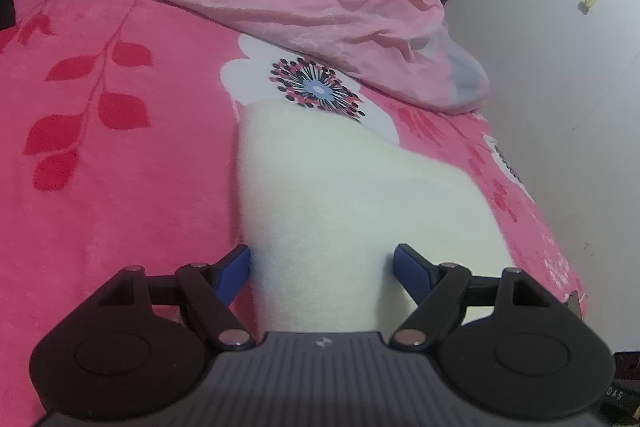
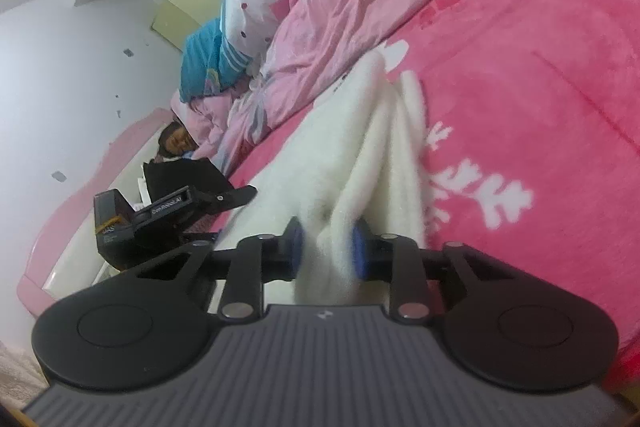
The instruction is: Fold clothes
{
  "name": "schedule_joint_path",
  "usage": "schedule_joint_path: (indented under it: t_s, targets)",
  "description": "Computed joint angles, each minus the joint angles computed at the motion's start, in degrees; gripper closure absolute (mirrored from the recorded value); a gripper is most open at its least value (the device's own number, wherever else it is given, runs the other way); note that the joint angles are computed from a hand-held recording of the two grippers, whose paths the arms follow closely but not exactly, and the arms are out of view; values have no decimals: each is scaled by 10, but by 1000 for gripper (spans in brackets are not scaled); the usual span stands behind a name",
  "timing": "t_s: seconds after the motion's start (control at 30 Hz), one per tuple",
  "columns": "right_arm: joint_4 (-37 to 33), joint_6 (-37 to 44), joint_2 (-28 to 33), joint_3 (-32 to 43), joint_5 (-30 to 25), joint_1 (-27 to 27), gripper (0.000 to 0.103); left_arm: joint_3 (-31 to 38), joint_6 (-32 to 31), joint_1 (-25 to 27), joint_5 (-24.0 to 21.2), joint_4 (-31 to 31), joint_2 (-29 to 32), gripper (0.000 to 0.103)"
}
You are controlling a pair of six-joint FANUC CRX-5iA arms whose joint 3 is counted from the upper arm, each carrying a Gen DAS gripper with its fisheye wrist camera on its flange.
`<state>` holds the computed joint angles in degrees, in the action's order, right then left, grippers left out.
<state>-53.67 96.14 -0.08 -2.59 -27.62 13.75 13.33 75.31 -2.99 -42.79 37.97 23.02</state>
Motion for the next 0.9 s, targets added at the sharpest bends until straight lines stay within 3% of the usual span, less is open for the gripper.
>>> schedule_joint_path:
  t_s: [0.53,0.63,0.77,0.9]
  targets:
    - [-75,56,-10,-18,15,-22,86,7,4,-11,11,-40,-8,23]
    - [-116,72,-11,-23,9,-36,86,11,8,-15,11,-51,-8,23]
    - [-92,78,-21,-24,29,-23,86,5,-4,-19,20,-53,-13,21]
    - [-117,77,-11,-28,14,-38,87,-5,-17,-23,35,-59,-19,21]
